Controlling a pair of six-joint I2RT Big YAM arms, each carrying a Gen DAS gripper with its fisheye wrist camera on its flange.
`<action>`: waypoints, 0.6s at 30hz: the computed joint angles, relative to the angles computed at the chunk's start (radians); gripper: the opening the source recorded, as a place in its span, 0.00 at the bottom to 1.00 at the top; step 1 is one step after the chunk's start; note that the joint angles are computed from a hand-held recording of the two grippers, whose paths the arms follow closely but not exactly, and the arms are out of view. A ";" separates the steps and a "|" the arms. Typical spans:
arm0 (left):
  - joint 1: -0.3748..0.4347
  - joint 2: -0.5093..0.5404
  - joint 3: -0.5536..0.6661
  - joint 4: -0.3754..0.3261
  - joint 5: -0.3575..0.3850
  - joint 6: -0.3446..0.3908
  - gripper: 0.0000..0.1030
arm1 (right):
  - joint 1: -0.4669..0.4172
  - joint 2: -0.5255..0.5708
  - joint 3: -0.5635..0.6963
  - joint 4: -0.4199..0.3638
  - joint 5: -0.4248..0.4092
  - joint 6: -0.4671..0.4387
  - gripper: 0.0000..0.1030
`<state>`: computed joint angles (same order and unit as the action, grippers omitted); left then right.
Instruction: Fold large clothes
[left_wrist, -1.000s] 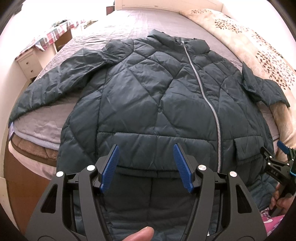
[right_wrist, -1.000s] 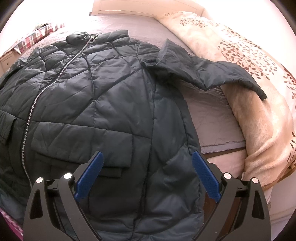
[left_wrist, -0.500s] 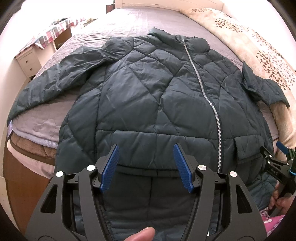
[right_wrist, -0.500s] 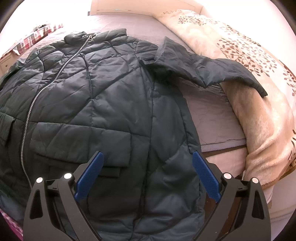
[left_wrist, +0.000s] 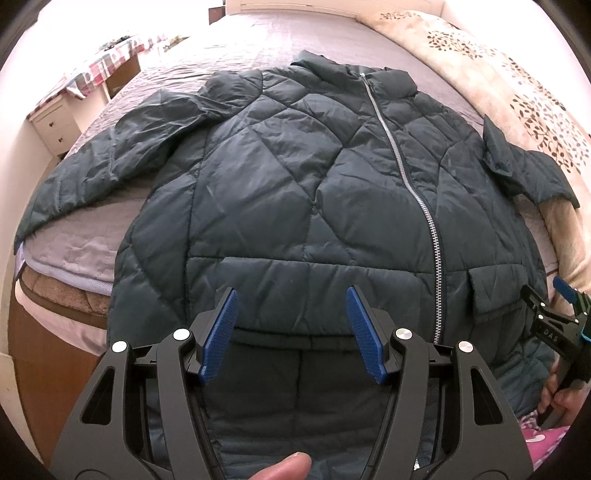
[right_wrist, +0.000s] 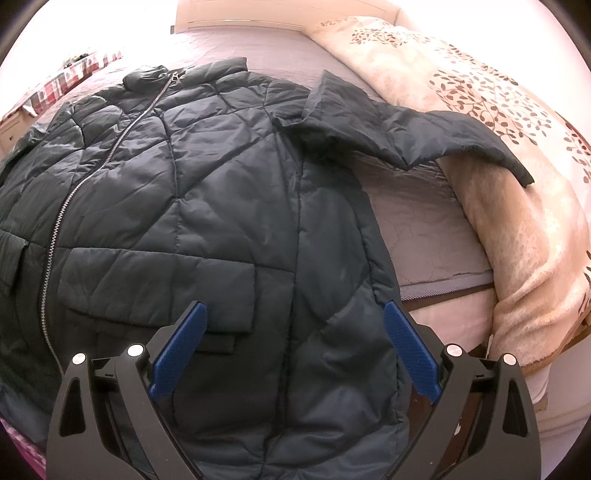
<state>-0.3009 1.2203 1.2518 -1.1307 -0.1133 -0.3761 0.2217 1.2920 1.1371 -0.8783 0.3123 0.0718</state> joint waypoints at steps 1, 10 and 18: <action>0.000 0.000 0.000 0.000 0.000 0.000 0.59 | -0.001 -0.001 -0.001 0.002 -0.001 0.000 0.90; -0.001 0.000 0.000 0.000 0.000 0.000 0.59 | -0.004 -0.002 -0.002 0.002 -0.004 -0.002 0.90; -0.007 0.005 0.001 -0.001 -0.002 0.000 0.59 | -0.008 -0.002 -0.003 0.003 -0.008 -0.003 0.90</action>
<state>-0.3079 1.2256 1.2532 -1.1322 -0.1155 -0.3757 0.2140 1.2897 1.1340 -0.8755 0.3046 0.0685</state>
